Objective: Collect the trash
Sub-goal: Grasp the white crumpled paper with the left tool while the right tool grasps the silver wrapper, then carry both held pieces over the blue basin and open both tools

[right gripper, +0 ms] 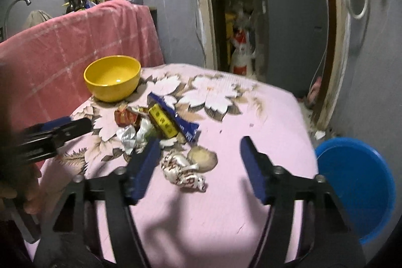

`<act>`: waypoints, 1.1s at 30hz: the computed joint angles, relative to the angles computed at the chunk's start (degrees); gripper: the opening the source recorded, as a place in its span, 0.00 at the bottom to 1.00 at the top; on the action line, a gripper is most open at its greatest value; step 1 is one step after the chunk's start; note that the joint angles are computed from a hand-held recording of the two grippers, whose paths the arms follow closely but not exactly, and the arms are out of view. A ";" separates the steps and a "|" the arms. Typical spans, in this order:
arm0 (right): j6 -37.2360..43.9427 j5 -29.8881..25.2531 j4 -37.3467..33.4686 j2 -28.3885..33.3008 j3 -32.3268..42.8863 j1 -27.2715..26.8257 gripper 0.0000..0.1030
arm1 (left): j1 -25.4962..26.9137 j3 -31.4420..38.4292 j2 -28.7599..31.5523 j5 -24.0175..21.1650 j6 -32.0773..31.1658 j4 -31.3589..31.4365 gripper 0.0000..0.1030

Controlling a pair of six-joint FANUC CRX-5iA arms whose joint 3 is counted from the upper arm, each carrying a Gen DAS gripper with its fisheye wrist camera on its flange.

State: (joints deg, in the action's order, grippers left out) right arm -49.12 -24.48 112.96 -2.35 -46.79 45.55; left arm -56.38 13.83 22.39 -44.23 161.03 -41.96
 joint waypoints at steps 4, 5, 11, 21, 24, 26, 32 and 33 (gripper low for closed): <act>0.58 4.54 0.45 0.54 0.82 -1.59 0.69 | 3.48 -2.24 0.08 7.03 -7.51 9.96 0.39; 0.89 5.17 0.37 0.69 0.98 -1.72 0.68 | 3.80 -2.44 0.22 7.88 -9.03 11.49 0.38; 6.89 10.12 -4.10 2.34 2.59 -2.04 0.67 | 4.87 -1.48 1.84 9.49 -16.52 17.17 0.32; 27.91 10.74 -28.75 5.42 5.56 3.67 0.56 | 7.77 -2.43 3.53 13.38 -23.01 26.70 0.11; 28.73 11.26 -29.78 5.29 5.47 3.74 0.50 | 7.26 -2.31 3.10 12.74 -21.30 24.91 0.10; 30.05 10.94 -31.34 5.24 5.54 4.36 0.48 | 6.73 -2.30 2.62 11.78 -20.06 23.71 0.09; 28.34 11.00 -29.48 3.72 4.02 4.68 0.37 | 3.51 -2.31 0.61 9.42 -12.15 16.28 0.09; 27.75 10.72 -28.98 3.39 3.70 4.79 0.37 | 2.98 -2.11 0.52 8.97 -11.07 15.29 0.09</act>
State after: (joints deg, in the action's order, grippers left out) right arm -21.37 -13.77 83.97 1.04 -43.09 50.34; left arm -53.40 11.72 22.91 -35.25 149.96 -26.67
